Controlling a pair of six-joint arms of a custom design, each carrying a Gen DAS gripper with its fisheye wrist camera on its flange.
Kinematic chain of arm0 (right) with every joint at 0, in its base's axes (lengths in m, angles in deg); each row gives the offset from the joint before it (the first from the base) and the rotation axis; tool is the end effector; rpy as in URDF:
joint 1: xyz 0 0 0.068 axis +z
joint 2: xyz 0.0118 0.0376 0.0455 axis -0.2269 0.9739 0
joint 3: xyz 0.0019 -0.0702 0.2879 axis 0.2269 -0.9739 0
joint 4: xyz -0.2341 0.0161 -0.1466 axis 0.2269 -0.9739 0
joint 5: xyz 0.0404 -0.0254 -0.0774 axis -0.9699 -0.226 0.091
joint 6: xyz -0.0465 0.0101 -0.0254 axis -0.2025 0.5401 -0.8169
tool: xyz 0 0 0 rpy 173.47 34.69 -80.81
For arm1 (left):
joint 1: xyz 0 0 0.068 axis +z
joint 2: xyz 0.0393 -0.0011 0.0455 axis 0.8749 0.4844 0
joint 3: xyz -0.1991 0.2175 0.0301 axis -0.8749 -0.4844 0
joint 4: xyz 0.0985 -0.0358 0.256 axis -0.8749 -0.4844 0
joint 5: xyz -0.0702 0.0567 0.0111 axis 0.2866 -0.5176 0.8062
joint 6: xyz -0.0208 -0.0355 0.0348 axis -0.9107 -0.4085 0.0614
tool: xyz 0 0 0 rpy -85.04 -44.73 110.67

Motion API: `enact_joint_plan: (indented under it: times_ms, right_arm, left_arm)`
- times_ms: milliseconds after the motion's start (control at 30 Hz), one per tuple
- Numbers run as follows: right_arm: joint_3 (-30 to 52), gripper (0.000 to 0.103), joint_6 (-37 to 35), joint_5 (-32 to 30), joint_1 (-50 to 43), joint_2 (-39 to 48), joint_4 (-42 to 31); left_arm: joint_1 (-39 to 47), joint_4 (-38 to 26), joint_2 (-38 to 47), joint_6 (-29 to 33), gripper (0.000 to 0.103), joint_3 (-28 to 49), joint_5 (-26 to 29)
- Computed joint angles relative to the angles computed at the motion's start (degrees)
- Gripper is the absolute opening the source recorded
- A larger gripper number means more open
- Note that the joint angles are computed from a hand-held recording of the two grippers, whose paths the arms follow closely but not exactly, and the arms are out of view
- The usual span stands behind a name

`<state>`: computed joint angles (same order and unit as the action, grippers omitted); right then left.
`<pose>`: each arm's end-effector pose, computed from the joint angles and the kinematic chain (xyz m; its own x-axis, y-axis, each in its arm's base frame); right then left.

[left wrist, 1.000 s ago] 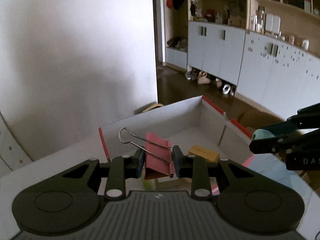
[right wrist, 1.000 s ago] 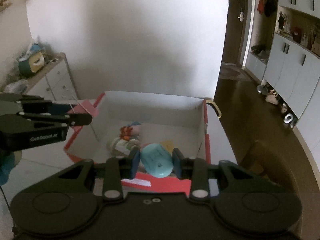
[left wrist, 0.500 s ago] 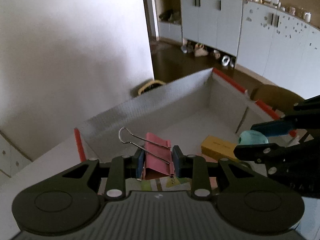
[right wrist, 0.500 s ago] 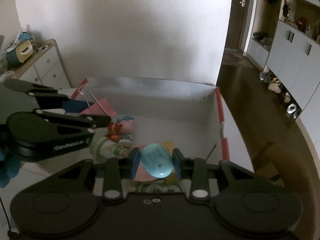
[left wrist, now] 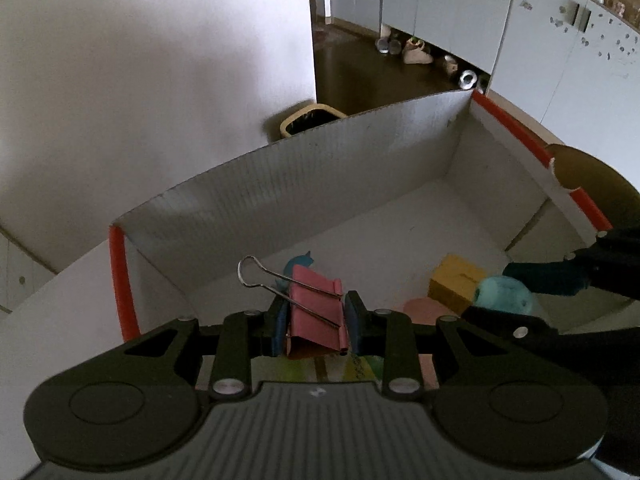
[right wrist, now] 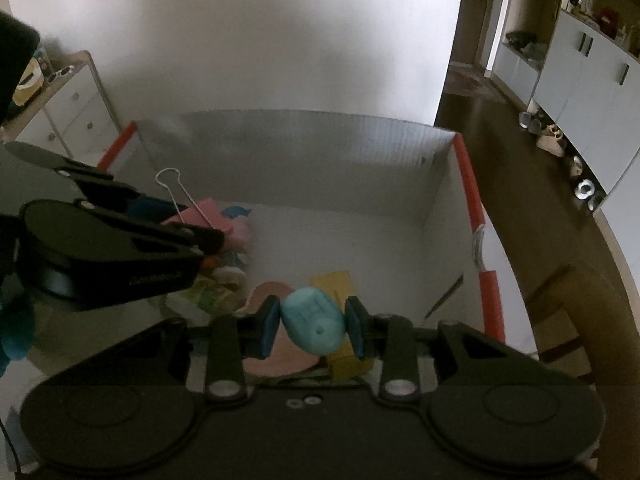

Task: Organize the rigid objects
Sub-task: 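Open the left tool to drop the binder clip while the right tool drops the teal mouse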

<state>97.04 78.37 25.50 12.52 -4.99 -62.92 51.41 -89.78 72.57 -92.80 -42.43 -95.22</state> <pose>0.2066 0.1056 0.1196 -0.6333 -0.5199 -0.5733 -0.6466 0.7625 0.0227 0.2123 -0.0291 0.1210 -0.8596 -0.0528 -0.5082 -0.1022 0.9923 0.0696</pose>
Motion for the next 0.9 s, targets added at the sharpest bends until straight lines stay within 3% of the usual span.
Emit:
enact_joint_plan:
  times_ms: [200,433,600,733,767,800,867,900]
  right_arm:
    - [0.92,0.035,1.40,2.23,0.57,4.79,2.18]
    - [0.85,0.038,2.24,2.60,0.68,4.51,2.33]
    - [0.68,0.051,1.43,1.24,-0.34,3.26,0.86]
    - [-0.47,0.056,-0.35,0.27,-1.04,0.82,0.06]
    - [-0.76,0.057,-0.79,-0.23,-1.36,-0.45,-0.61]
    - [-0.97,0.059,-1.16,-0.73,-1.71,-1.48,-1.18]
    - [-1.67,0.062,-1.58,-1.02,-1.89,-4.10,-2.27]
    - [-2.00,0.064,-1.88,-1.41,-2.14,-5.71,-3.09]
  left_arm:
    - [1.55,1.18,4.32,0.51,0.029,1.17,1.54]
    - [1.38,1.54,6.35,0.20,0.031,1.67,1.33]
    - [2.27,-0.53,6.09,-1.01,0.031,2.27,1.99]
    - [2.59,-1.33,4.32,-2.12,0.032,1.47,2.27]
    - [2.56,-1.49,3.50,-2.45,0.035,1.14,2.20]
    - [2.63,-1.64,2.72,-2.69,0.049,0.86,2.23]
    - [2.28,-2.33,0.52,-3.42,0.065,0.17,1.70]
    - [2.02,-2.45,-1.00,-3.64,0.065,-0.39,1.28]
